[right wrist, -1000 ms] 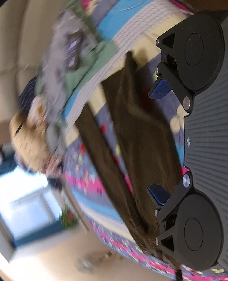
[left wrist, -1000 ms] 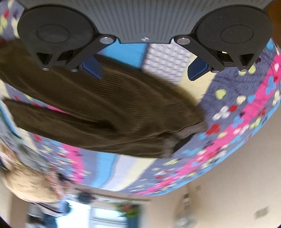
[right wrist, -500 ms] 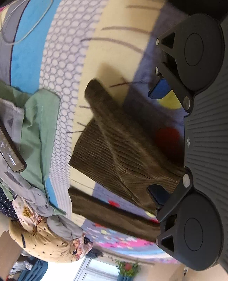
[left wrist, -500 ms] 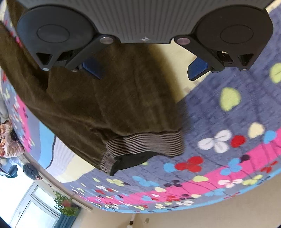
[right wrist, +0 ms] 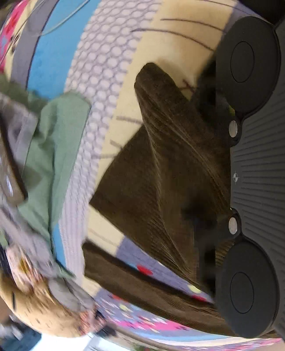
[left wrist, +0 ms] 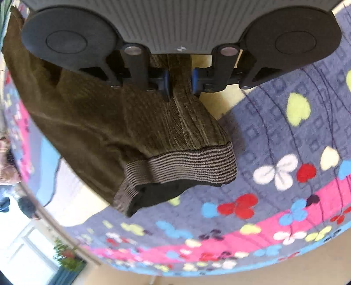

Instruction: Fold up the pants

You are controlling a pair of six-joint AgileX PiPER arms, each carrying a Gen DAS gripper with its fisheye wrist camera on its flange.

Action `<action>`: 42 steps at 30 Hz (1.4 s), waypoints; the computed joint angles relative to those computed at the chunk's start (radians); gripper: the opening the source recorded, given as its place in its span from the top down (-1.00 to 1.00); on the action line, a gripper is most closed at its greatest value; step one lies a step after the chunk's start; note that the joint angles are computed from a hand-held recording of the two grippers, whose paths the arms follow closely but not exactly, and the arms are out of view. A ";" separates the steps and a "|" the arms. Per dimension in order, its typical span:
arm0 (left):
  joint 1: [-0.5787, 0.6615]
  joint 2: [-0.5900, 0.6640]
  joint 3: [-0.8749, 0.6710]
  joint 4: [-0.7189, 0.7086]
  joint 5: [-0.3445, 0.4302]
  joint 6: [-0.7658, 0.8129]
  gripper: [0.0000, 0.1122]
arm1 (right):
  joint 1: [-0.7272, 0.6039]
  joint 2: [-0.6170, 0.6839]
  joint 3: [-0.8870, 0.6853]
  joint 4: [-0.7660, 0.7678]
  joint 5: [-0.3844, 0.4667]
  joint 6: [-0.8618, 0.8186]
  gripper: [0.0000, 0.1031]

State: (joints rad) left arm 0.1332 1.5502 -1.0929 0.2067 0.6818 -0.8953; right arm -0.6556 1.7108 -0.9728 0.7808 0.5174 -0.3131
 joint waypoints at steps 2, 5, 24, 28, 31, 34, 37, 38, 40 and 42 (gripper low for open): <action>-0.009 -0.056 0.026 0.009 -0.029 -0.005 0.67 | -0.003 -0.017 0.001 0.019 -0.001 -0.044 0.89; -0.005 -0.152 0.035 -0.019 -0.017 0.007 0.69 | 0.001 -0.049 -0.050 -0.067 0.044 0.009 0.91; 0.177 -0.537 0.305 -0.169 0.166 0.232 0.79 | -0.333 -0.065 0.022 -0.116 0.323 -0.297 0.92; 0.037 -0.486 0.286 0.009 0.160 0.061 0.79 | -0.295 -0.118 0.149 -0.069 0.168 -0.377 0.91; 0.019 -0.434 0.258 0.041 0.171 0.045 0.79 | -0.273 -0.126 0.125 -0.132 0.173 -0.317 0.89; 0.027 -0.412 0.278 0.055 0.154 0.049 0.79 | -0.255 -0.178 0.119 -0.183 0.161 -0.241 0.86; 0.039 -0.423 0.319 0.054 0.133 0.070 0.78 | -0.256 -0.247 0.098 -0.136 0.197 -0.275 0.88; 0.051 -0.423 0.331 0.043 0.127 0.087 0.78 | -0.258 -0.267 0.084 -0.135 0.208 -0.286 0.88; 0.070 -0.423 0.358 0.022 0.101 0.112 0.78 | -0.282 -0.284 0.068 -0.103 0.229 -0.325 0.89; 0.061 -0.429 0.372 0.034 0.090 0.102 0.77 | -0.305 -0.272 0.067 -0.088 0.238 -0.359 0.88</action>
